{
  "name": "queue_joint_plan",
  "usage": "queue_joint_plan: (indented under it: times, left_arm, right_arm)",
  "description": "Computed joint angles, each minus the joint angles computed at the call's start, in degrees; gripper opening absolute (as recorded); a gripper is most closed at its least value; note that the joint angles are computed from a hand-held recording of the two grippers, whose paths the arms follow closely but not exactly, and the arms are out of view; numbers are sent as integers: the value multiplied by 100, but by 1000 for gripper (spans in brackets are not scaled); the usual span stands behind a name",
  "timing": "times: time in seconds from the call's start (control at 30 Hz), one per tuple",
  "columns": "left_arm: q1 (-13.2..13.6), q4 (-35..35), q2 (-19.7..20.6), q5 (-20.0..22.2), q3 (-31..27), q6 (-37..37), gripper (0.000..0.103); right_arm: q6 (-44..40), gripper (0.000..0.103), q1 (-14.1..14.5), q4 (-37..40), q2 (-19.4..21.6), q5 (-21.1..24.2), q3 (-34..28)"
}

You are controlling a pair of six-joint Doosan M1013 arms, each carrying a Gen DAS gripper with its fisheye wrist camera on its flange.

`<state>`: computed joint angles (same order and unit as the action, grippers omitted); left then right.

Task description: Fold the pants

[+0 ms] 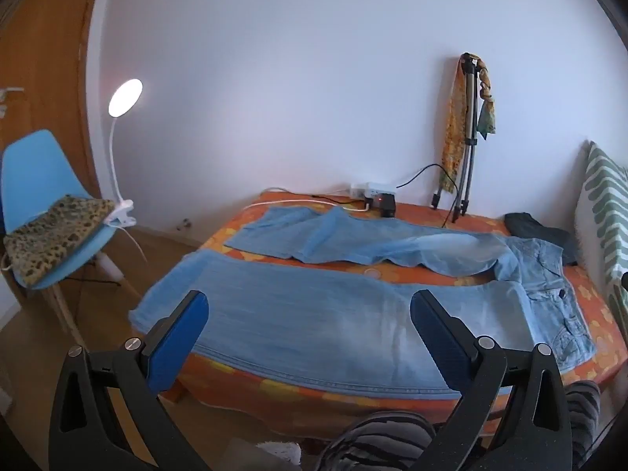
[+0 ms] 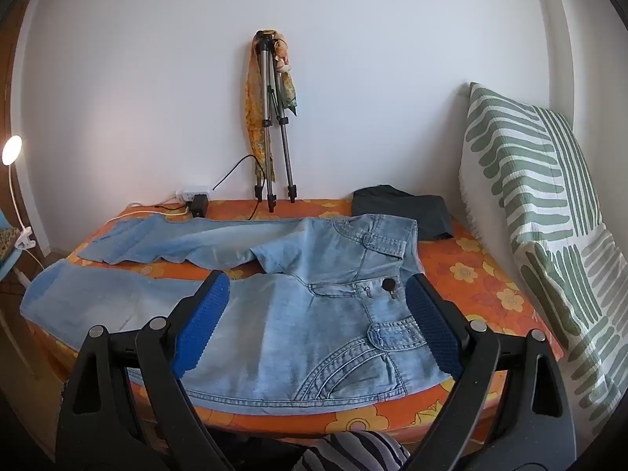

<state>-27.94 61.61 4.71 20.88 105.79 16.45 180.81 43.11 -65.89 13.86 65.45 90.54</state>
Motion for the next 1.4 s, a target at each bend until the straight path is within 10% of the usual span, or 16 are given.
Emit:
queue_joint_plan:
  times: [0.23,1.4]
  left_arm:
    - [288,-122,-28,-229,20,111,103]
    - [-63,698,-29,274,25,-659,103]
  right_arm:
    - [-124,94,34,111,9,157,-29]
    - [-75,94,-5,92,9,116,-9]
